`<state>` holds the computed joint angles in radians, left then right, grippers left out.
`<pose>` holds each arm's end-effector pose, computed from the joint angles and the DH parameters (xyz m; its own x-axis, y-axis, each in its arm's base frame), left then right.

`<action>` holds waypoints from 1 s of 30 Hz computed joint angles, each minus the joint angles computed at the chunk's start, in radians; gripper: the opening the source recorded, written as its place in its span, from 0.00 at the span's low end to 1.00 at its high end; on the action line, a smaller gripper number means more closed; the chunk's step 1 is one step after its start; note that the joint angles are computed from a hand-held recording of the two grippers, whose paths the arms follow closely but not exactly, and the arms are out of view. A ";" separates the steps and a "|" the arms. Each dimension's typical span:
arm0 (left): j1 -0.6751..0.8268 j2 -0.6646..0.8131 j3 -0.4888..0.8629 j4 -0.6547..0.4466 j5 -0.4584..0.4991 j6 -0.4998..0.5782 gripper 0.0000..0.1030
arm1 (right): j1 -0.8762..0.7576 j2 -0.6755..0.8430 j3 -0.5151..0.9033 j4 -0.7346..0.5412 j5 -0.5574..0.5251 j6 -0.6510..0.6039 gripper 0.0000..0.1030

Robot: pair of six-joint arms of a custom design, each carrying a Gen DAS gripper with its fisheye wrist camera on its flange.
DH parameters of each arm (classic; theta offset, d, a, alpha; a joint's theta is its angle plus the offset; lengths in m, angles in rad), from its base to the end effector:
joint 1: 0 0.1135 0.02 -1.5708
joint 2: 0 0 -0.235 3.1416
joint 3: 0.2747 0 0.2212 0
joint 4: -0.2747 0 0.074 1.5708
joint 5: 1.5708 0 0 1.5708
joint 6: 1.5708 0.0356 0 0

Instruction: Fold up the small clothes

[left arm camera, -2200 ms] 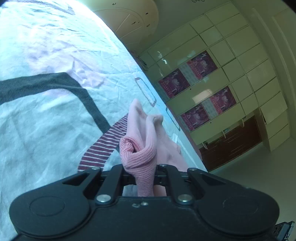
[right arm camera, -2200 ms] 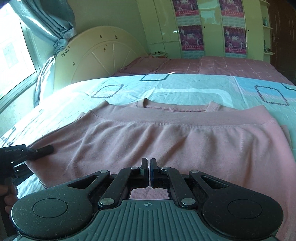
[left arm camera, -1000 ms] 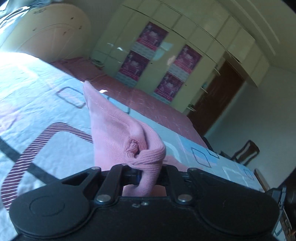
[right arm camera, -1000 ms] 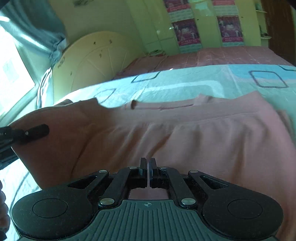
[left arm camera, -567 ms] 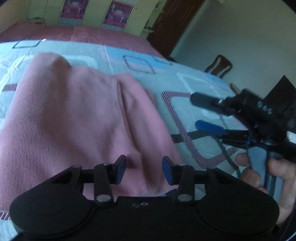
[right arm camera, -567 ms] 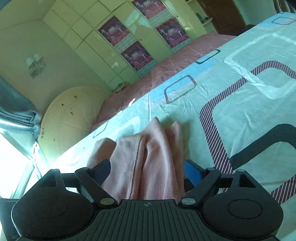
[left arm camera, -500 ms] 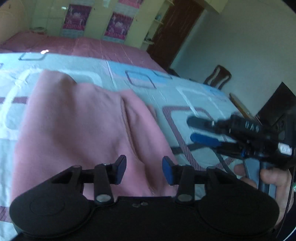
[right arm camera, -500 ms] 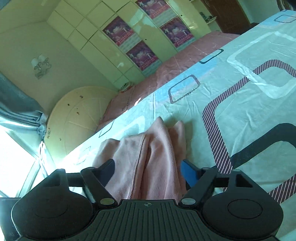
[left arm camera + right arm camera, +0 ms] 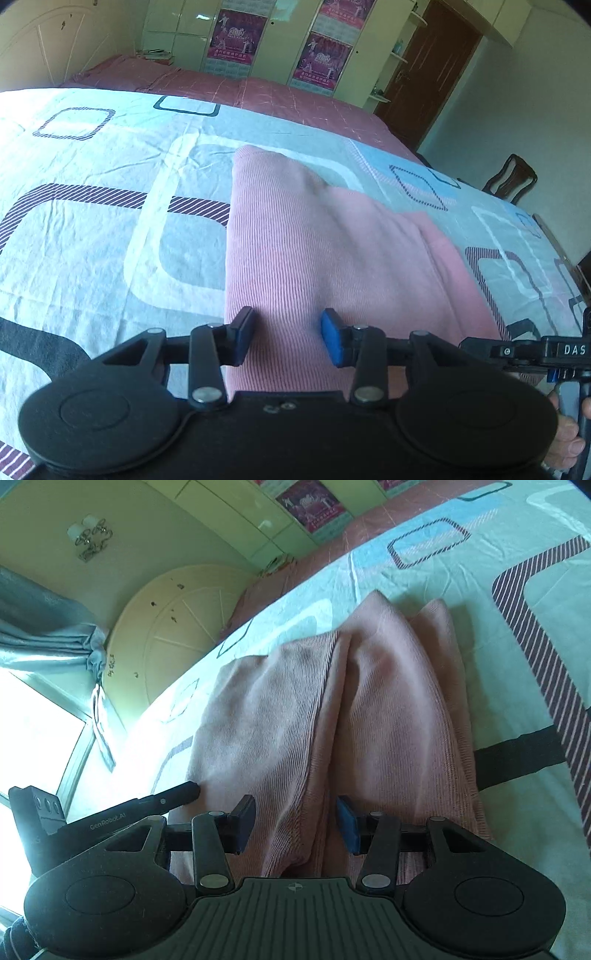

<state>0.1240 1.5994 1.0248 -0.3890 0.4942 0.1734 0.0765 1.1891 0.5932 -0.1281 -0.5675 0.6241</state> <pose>0.2980 0.0201 0.1965 -0.7752 0.0565 -0.6292 0.2979 0.9110 -0.2853 0.2182 0.0359 0.1929 -0.8082 0.4323 -0.3999 0.0078 0.6869 0.7267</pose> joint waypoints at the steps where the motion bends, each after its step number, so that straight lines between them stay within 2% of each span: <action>1: 0.000 -0.002 -0.006 0.006 0.001 0.005 0.37 | 0.004 0.025 0.011 0.003 -0.006 -0.015 0.47; 4: 0.011 0.003 -0.003 0.000 0.021 0.026 0.37 | 0.058 0.078 0.064 -0.026 0.051 -0.039 0.47; 5: 0.016 0.009 0.007 -0.007 0.027 0.037 0.37 | 0.073 0.083 0.082 -0.041 0.072 -0.047 0.40; 6: 0.018 0.006 0.011 -0.010 0.029 0.044 0.35 | 0.100 0.094 0.105 -0.059 0.107 -0.063 0.12; 8: 0.033 -0.046 -0.035 0.038 0.049 0.064 0.29 | 0.154 0.083 0.145 -0.110 0.197 -0.109 0.09; 9: 0.038 -0.069 -0.057 0.070 0.060 0.066 0.21 | 0.184 0.073 0.163 -0.137 0.246 -0.137 0.09; 11: 0.035 -0.088 -0.070 0.094 0.076 0.074 0.18 | 0.229 0.037 0.187 -0.180 0.317 -0.181 0.08; 14: -0.002 -0.056 -0.028 0.058 0.074 0.081 0.18 | 0.250 -0.026 0.218 -0.247 0.385 -0.234 0.08; 17: -0.038 -0.080 -0.019 0.035 0.131 0.070 0.18 | 0.219 -0.119 0.241 -0.340 0.411 -0.265 0.08; 20: -0.115 -0.050 -0.007 -0.020 0.080 0.101 0.18 | 0.147 -0.174 0.200 -0.404 0.420 -0.329 0.08; 21: -0.134 -0.018 0.002 -0.036 0.064 0.103 0.19 | 0.117 -0.136 0.180 -0.404 0.403 -0.346 0.08; 23: -0.146 -0.002 -0.029 0.017 0.057 0.062 0.19 | 0.045 -0.074 0.124 -0.364 0.288 -0.327 0.08; 25: -0.144 0.006 0.007 -0.021 0.058 0.066 0.18 | 0.005 -0.101 0.060 -0.290 0.242 -0.267 0.08; 26: -0.136 0.006 0.022 -0.035 0.066 0.081 0.19 | -0.016 -0.122 0.034 -0.258 0.218 -0.235 0.10; 27: -0.128 0.003 0.030 -0.038 0.074 0.097 0.20 | -0.041 -0.146 0.011 -0.230 0.202 -0.202 0.25; 28: -0.122 0.000 0.031 -0.028 0.075 0.102 0.24 | -0.070 -0.156 0.000 -0.207 0.186 -0.196 0.34; 29: -0.112 -0.006 0.030 -0.012 0.085 0.099 0.24 | -0.100 -0.149 -0.006 -0.176 0.159 -0.193 0.41; 30: -0.108 0.005 0.041 -0.003 0.087 0.094 0.25 | -0.130 -0.123 -0.001 -0.149 0.132 -0.189 0.41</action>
